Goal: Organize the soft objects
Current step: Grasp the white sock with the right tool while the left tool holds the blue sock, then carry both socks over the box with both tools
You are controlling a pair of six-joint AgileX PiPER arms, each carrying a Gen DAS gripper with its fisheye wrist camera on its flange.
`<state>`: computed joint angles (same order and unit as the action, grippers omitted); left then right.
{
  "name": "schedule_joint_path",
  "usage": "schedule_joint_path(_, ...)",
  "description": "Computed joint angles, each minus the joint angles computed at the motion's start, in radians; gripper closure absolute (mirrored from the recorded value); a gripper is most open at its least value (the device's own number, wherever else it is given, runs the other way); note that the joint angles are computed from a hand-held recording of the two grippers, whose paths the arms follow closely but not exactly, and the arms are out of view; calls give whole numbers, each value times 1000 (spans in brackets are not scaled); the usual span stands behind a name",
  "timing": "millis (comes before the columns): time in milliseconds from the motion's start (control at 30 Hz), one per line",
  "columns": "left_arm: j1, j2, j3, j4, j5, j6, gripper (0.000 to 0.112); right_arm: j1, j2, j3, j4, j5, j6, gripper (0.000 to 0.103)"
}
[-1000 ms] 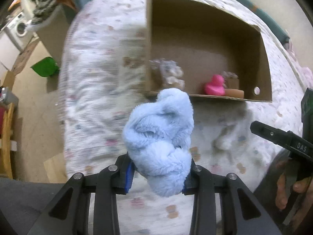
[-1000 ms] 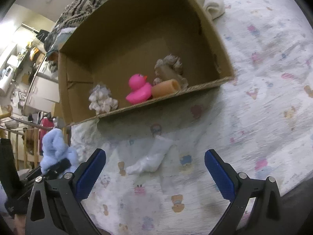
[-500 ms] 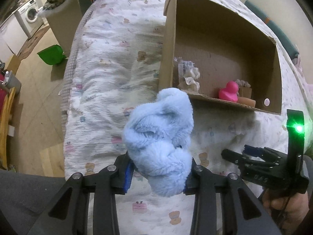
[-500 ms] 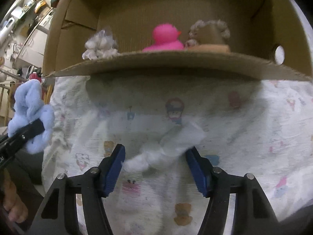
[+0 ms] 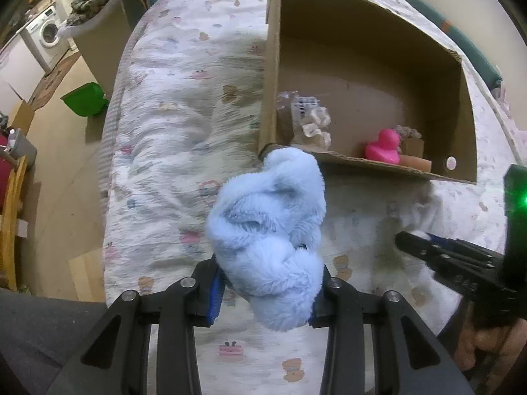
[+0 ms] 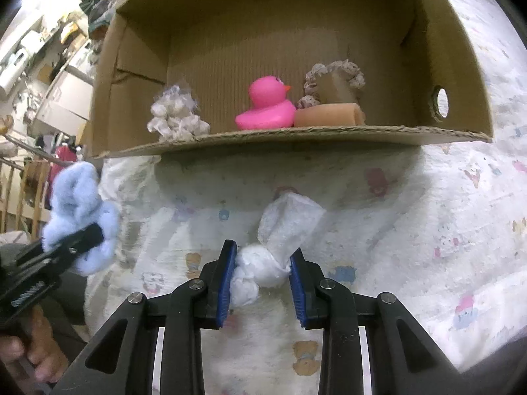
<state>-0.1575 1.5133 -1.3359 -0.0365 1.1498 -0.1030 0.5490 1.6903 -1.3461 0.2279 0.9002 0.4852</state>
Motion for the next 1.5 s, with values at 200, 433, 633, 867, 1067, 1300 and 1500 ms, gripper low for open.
schedule_joint_path(200,-3,-35,13,16,-33,-15,78,-20,-105,51,54,-18,-54,70)
schedule_joint_path(433,-22,-83,-27,33,-30,4,78,-28,-203,39,21,-37,-62,70)
schedule_joint_path(633,-32,-19,-163,15,7,0,78,-80,-196,-26,3,-57,-93,70)
schedule_joint_path(867,-100,93,-362,64,21,-18,78,-157,-168,-78,-4,-76,-117,70)
schedule_joint_path(1067,-151,206,-502,111,35,-48,78,-197,-110,-122,-24,-99,-117,70)
schedule_joint_path(1300,-202,294,-566,172,29,-61,78,-209,-75,-100,-24,-138,-117,70)
schedule_joint_path(1500,-204,358,-578,165,21,-100,75,-213,-44,-113,-32,-124,-111,70)
